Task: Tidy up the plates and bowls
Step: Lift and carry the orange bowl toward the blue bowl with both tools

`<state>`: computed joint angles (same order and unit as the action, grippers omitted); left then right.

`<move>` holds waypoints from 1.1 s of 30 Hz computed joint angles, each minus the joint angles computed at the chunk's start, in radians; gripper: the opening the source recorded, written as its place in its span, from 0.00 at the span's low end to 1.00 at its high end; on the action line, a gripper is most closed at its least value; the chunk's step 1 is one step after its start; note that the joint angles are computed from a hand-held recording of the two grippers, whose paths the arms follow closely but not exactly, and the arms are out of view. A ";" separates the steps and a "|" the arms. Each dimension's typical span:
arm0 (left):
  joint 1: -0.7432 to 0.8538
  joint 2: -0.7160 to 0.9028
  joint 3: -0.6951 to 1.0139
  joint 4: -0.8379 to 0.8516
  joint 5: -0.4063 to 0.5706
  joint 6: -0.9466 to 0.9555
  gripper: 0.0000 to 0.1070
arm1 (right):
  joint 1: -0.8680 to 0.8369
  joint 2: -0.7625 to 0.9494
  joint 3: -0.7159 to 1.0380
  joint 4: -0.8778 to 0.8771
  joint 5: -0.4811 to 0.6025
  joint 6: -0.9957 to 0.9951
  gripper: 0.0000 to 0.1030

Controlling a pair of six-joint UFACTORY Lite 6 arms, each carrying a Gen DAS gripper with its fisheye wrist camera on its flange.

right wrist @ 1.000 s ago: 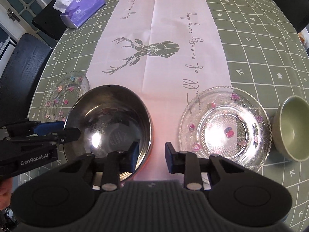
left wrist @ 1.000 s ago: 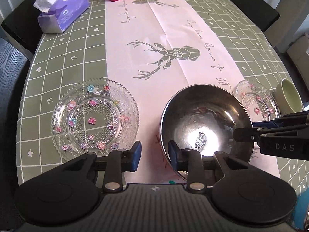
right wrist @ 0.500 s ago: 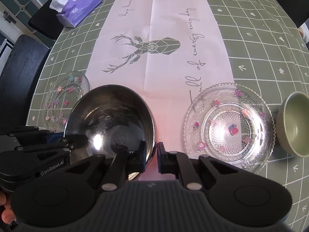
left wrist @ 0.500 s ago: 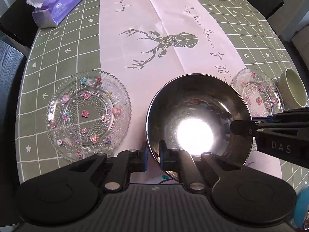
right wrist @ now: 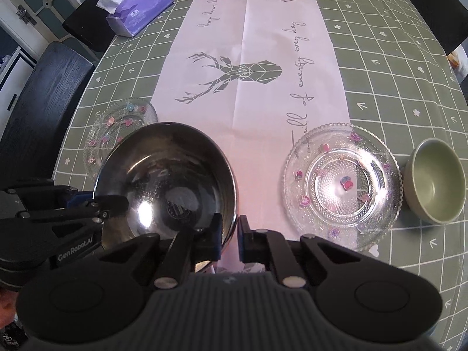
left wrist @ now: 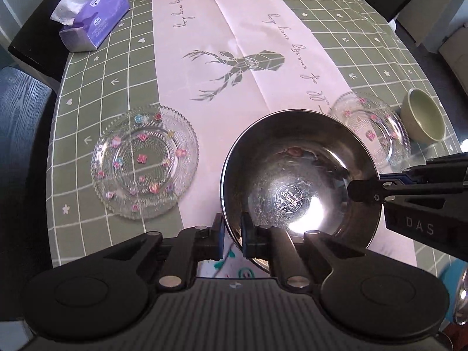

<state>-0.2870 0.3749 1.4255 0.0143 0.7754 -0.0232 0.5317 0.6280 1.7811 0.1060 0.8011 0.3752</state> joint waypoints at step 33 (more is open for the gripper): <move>-0.843 -0.383 -0.198 0.160 0.225 -0.656 0.14 | 0.168 -1.376 -1.032 -0.156 0.359 0.230 0.08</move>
<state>-1.1300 -0.0083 1.2271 0.1744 1.0007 -0.6793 0.7002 -0.7479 0.7487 -0.0495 1.1605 0.6052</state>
